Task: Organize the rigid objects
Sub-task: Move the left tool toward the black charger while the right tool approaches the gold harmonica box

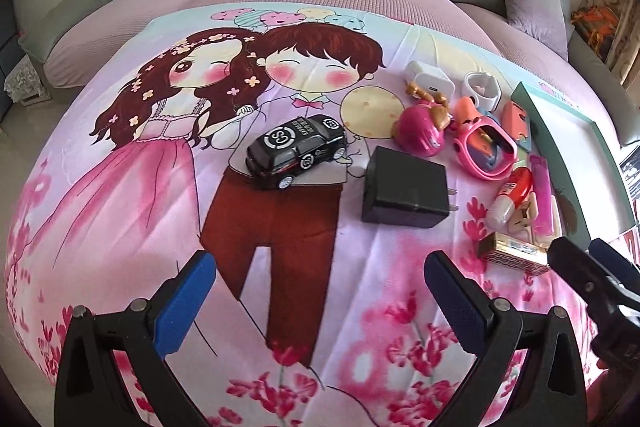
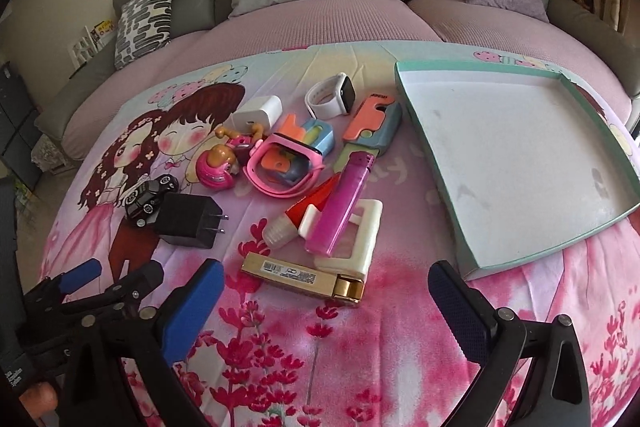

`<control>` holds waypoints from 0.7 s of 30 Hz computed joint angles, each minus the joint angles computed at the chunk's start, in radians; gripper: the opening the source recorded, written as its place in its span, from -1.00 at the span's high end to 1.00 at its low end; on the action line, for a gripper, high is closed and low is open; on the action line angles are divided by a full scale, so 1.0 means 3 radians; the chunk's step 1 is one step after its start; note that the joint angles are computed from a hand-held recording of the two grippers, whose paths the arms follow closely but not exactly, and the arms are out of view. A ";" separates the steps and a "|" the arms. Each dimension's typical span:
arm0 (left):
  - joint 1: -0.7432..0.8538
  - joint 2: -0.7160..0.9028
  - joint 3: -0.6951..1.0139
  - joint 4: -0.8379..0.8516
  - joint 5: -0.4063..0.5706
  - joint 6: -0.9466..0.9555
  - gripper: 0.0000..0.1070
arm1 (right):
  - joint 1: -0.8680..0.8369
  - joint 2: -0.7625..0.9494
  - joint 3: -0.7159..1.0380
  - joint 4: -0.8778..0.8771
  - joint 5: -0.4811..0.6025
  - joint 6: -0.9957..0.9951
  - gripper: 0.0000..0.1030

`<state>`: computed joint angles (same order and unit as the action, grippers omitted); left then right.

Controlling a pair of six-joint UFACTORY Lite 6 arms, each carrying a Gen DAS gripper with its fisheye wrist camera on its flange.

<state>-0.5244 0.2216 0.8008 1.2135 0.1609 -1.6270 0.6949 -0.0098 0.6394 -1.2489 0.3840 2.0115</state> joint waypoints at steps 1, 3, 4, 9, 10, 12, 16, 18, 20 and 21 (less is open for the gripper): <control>0.0035 0.0010 -0.0003 0.0100 -0.0031 -0.0062 -0.93 | 0.0024 0.0090 0.0043 -0.0041 0.0016 0.0081 -1.00; 0.0095 0.0027 -0.0006 0.0348 -0.0090 -0.0269 -0.92 | 0.0053 0.0263 0.0125 -0.0112 0.0036 0.0228 -1.00; 0.0116 0.0036 -0.0003 0.0453 -0.0120 -0.0358 -0.92 | 0.0064 0.0344 0.0166 -0.0126 0.0049 0.0278 -1.00; 0.0132 0.0162 0.0098 0.0658 -0.0080 -0.0493 -0.92 | 0.0049 0.0596 0.0284 -0.0213 0.0028 0.0480 -0.97; 0.0150 0.0194 0.0122 0.0736 -0.0098 -0.0560 -0.92 | 0.0051 0.0630 0.0297 -0.0235 0.0032 0.0517 -0.97; 0.0197 0.0221 0.0141 0.1006 -0.0162 -0.0812 -0.92 | 0.0045 0.0689 0.0314 -0.0251 0.0030 0.0565 -0.97; 0.0257 0.0227 0.0164 0.1429 -0.0269 -0.1223 -0.92 | 0.0032 0.0779 0.0365 -0.0292 0.0022 0.0632 -0.94; 0.0255 0.0232 0.0189 0.1478 -0.0282 -0.1279 -0.92 | 0.0054 0.0804 0.0386 -0.0287 0.0027 0.0617 -0.87; 0.0236 0.0247 0.0229 0.1506 -0.0314 -0.1306 -0.92 | 0.0079 0.0832 0.0408 -0.0259 0.0033 0.0578 -0.79; 0.0222 0.0257 0.0250 0.1504 -0.0321 -0.1300 -0.92 | 0.0084 0.0843 0.0415 -0.0236 0.0033 0.0560 -0.78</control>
